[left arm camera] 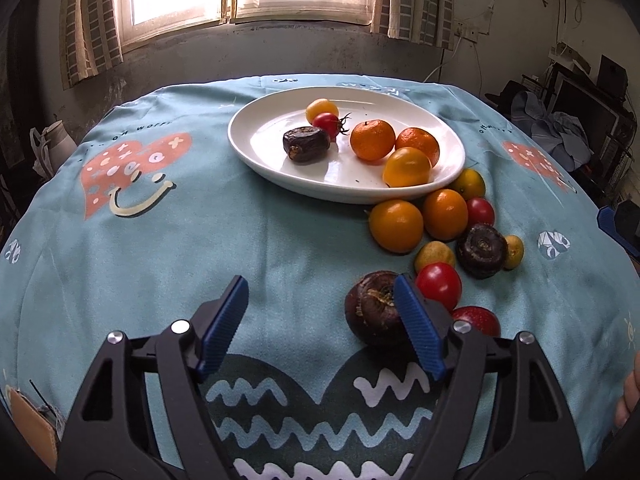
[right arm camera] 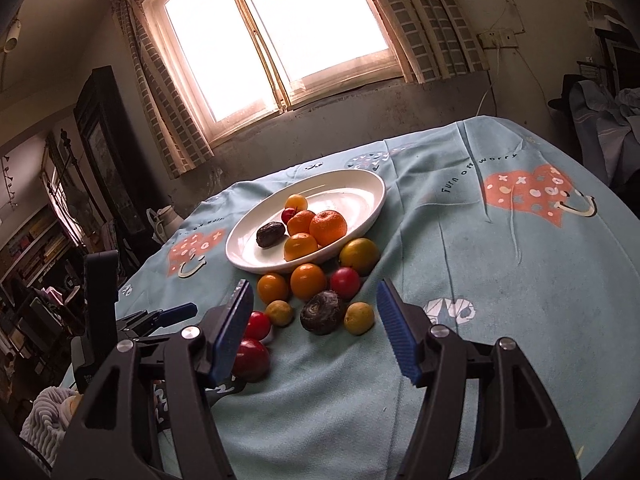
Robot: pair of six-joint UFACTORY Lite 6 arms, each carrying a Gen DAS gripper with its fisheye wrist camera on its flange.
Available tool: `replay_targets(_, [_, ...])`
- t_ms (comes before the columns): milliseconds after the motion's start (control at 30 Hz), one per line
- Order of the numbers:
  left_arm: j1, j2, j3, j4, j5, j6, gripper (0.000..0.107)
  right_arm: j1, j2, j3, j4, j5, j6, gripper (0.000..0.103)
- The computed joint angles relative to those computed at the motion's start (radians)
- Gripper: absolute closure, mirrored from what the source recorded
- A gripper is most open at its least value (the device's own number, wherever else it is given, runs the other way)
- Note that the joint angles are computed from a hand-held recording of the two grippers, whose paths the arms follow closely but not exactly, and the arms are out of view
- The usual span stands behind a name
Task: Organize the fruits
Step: 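Grasp the brown date-like fruit with the left tool while the right tool grasps the red plum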
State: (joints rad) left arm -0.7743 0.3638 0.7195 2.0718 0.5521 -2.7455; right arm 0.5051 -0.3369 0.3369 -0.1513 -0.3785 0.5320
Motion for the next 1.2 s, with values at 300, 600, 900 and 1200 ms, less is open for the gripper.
replay_targets(300, [0.075, -0.064, -0.086, 0.036, -0.006, -0.054, 0.03, -0.005, -0.008, -0.004, -0.005, -0.002, 0.005, 0.039])
replay_targets(600, [-0.053, -0.073, -0.07, -0.064, 0.089, 0.058, 0.03, -0.004, -0.004, -0.001, -0.004, 0.0, -0.004, 0.039])
replay_targets(900, [-0.12, 0.008, 0.018, -0.165, 0.067, 0.215, 0.029, 0.008, 0.003, -0.001, 0.017, -0.001, -0.021, 0.039])
replay_targets(1200, [0.002, -0.026, -0.039, -0.106, 0.027, 0.12, 0.031, 0.009, -0.007, -0.005, 0.015, -0.001, -0.019, 0.039])
